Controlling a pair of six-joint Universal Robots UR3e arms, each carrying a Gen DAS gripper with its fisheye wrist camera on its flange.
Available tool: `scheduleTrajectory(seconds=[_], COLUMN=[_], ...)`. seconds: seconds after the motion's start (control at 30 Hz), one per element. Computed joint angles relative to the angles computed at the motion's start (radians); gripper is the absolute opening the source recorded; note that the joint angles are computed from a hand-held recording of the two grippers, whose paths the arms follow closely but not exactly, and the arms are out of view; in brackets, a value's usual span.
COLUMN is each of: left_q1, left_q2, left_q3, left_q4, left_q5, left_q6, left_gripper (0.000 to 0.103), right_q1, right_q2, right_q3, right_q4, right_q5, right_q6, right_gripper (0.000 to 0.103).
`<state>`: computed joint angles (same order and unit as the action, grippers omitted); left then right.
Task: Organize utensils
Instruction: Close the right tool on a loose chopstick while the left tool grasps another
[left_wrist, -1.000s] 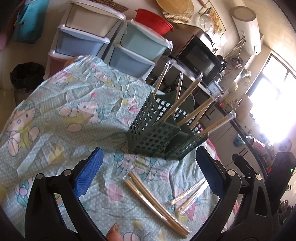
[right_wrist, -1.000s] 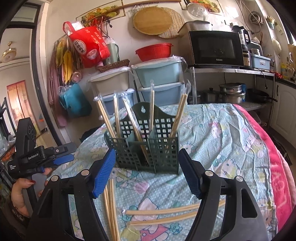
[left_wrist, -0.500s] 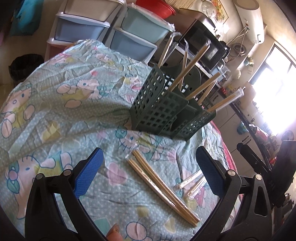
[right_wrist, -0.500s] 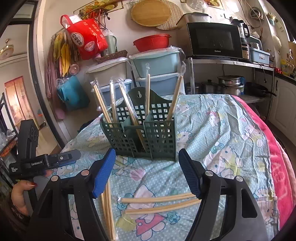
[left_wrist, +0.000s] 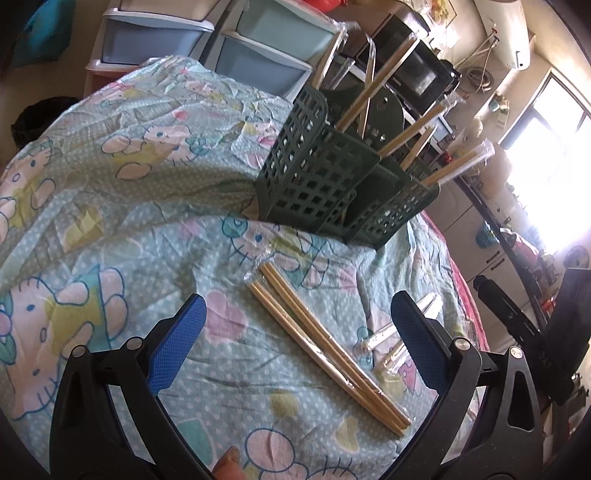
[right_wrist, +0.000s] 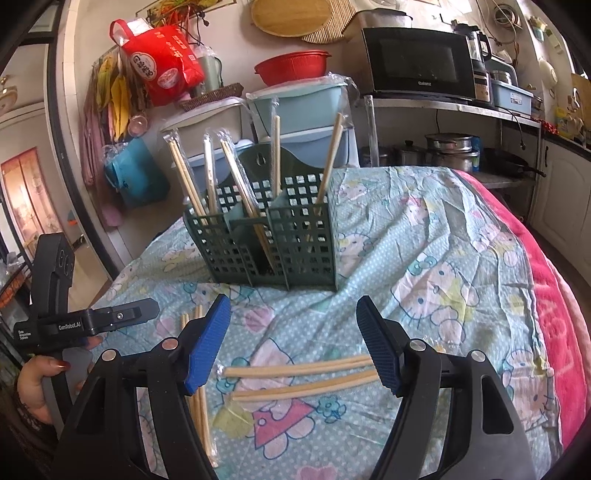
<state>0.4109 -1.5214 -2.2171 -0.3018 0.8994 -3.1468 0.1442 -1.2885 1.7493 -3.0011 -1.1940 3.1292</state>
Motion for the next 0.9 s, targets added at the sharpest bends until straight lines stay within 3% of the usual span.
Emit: scheduleTrajectory(seconds=[0.07,0.27,0.6,0.77,0.9], left_q1=[-0.015,-0.036,-0.032,-0.012,-0.006], left_q2=[-0.017,-0.060,-0.114,-0.146,-0.168], left_q3=[0.002,0.014,0.045,0.064,0.082], left_q4=[0.010,0.011,-0.007,-0.016,-0.019], left_q5=[0.008,0.003,0.019,0.021,0.017], left_q6=[-0.002,-0.002,-0.015,-0.027,-0.030], left_gripper=[0.091,0.063,0.031,0.015,0.013], right_q1=[-0.004,-0.035,-0.092,-0.113,-0.140], right_q2=[-0.002,-0.019,-0.025,-0.015,0.018], right_q3=[0.009,0.055,0.105,0.104,0.080], right_q4=[-0.002,-0.016,0.011,0.041,0.067], right_q5=[0.000,-0.007,-0.039,-0.065,-0.081], right_q6=[0.003,0.014,0.030,0.036,0.055], right_gripper=[0.068,0.068,0.067,0.061,0.052])
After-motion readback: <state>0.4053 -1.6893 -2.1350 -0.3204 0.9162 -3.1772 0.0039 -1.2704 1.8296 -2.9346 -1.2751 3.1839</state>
